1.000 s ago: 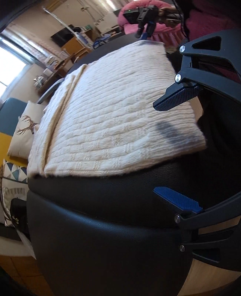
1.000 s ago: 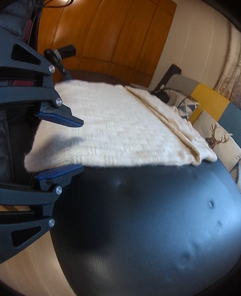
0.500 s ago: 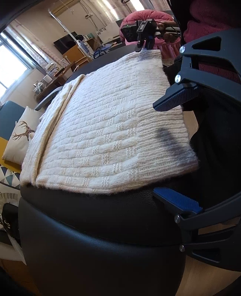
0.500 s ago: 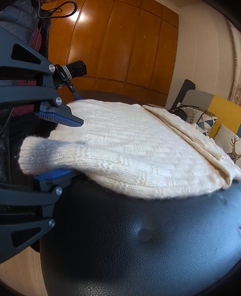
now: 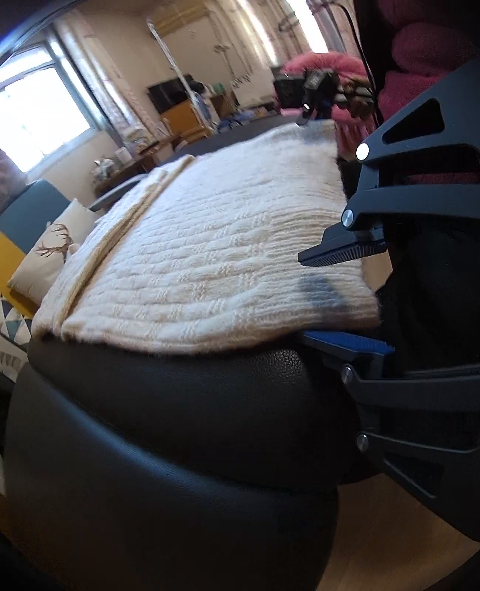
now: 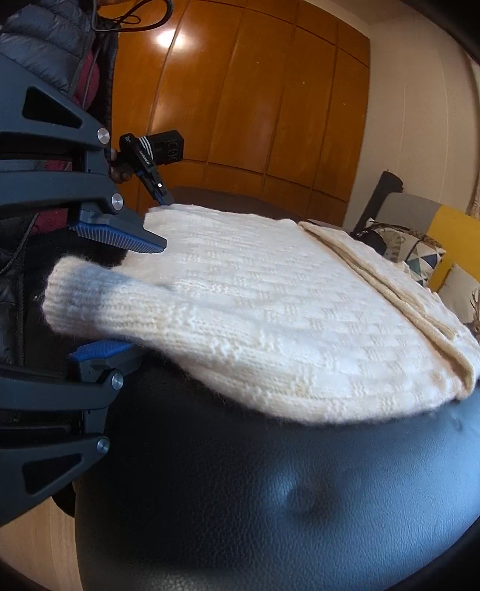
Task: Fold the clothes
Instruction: 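Close the right gripper on the hem while the left gripper pinches the hem too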
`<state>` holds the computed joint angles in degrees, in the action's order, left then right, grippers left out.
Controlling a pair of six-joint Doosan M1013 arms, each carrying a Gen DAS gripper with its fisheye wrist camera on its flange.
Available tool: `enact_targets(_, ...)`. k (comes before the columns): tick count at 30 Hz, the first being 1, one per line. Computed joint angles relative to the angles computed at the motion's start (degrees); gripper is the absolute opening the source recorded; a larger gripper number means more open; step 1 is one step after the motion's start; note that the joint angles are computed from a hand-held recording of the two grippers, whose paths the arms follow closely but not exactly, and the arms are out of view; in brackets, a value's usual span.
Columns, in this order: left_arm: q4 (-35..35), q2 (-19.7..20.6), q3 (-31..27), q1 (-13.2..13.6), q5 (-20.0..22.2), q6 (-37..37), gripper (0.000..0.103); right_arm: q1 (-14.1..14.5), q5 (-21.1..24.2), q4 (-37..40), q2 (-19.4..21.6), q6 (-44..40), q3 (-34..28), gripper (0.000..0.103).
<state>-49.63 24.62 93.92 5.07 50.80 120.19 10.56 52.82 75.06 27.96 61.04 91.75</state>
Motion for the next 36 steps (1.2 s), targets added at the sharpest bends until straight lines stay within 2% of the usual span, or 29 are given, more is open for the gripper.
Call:
enact_targets(5, 2.05, -0.06, -0.57, -1.46, -1.88, 0.10, 0.036, -0.13, 1.75, 0.69, 0.54, -0.38, -0.34, 0.044)
enact_targets(6, 1.31, 0.12, -0.75, -1.59, -1.69, 0.79, 0.027, -0.23, 1.83, 1.06, 0.50, -0.41, -0.15, 0.044)
enact_targets(7, 1.04, 0.58, -1.16, -1.56, -0.53, 0.53, 0.006, -0.34, 1.92, 1.43, 0.46, -0.44, 0.04, 0.044)
enact_targets(8, 0.76, 1.02, -1.54, -1.53, 0.58, 0.30, 0.006, -0.42, 1.95, 1.65, 0.40, -0.46, 0.20, 0.044)
enact_targets(11, 0.12, 0.78, -1.09, -1.31, 0.43, 0.95, 0.006, 0.17, 0.52, -1.89, -0.17, -0.36, -0.30, 0.043)
enact_targets(15, -0.17, 0.50, -0.71, -0.59, 0.34, -0.21, 0.006, 1.01, -0.56, -8.95, -0.62, 1.93, -1.76, 0.040)
enact_targets(16, -0.17, 0.38, -0.57, -0.57, -0.03, -0.31, 0.006, 1.13, -0.62, -10.47, -0.67, 2.47, -2.07, 0.036)
enact_targets(17, -0.19, 0.26, -0.44, -0.56, -0.38, -0.38, 0.006, 1.52, -1.30, -13.44, -0.82, 3.82, -2.55, 0.028)
enact_targets(21, -0.61, 0.18, -0.37, -0.87, -0.26, 1.32, 0.006, 2.80, -3.29, -21.02, -0.93, 8.29, -3.89, 0.016)
enact_targets(26, -0.15, 0.71, -0.97, -0.81, 0.74, 0.32, 0.006, 2.37, -3.95, -18.11, -0.95, 7.42, -2.80, 0.013)
enact_targets(31, 0.11, 0.88, -1.31, -0.88, 0.89, -0.51, 0.006, 3.23, -6.46, -21.99, -2.01, 9.80, -2.87, 0.014)
enact_targets(33, 0.32, 0.90, -1.47, -0.97, 0.86, -0.74, 0.006, 3.48, -7.96, -21.51, -2.63, 8.20, -2.80, 0.013)
enact_targets(36, -1.80, 0.73, -1.38, -0.84, 0.70, 0.77, 0.006, 3.02, -8.49, -16.35, -2.56, 4.54, -2.43, 0.013)
